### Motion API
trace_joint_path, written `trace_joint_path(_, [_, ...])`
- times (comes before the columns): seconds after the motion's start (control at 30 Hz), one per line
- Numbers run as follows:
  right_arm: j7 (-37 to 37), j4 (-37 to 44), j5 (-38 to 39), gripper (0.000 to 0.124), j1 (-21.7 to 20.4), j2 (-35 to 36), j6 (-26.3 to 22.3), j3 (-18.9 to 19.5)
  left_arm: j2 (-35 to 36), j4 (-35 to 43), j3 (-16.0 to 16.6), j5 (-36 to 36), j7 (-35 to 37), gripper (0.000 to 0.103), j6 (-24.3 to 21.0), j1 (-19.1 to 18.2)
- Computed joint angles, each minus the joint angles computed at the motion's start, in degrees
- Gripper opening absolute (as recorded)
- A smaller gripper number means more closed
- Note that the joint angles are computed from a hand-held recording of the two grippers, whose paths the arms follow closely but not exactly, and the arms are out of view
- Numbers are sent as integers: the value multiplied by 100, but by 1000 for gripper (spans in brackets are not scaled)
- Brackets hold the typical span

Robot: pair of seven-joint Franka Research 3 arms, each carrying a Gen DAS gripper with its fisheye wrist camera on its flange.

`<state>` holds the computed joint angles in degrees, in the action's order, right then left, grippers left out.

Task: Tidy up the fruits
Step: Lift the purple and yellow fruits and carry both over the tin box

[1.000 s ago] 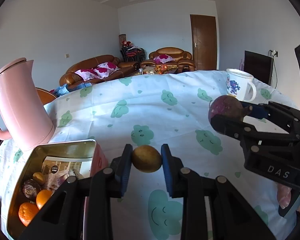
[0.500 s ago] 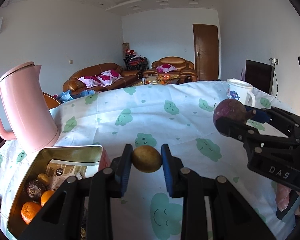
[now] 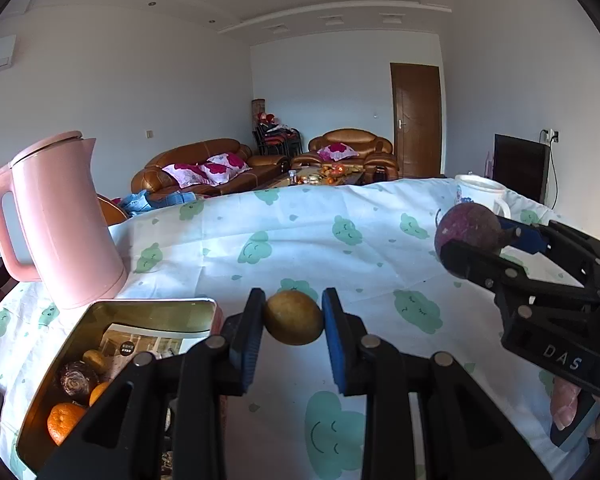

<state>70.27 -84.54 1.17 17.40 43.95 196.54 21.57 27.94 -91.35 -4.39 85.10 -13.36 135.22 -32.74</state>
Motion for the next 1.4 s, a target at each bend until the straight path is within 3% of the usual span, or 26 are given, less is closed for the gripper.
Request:
trace_joint_path(0.4, [310,-297,-316,55,-132,-91,449,71,-124,-179,-34,424,-387,31,-302,-82])
trace_joint_path(0.93, [567,-520,-338,55,305,-258,963,-500,-264,-390,-176,789,-697,31,-761,-142])
trace_joint_path(1.07, [417,-533,-219,55,520,-289,1038,-704,-330,-479,-211,825,-775,31,-783,-130])
trace_joint_path(1.4, [317,-528,-340,55,564,-318,858,-548,-664,-941,-357,900,-1086,31,-866,5])
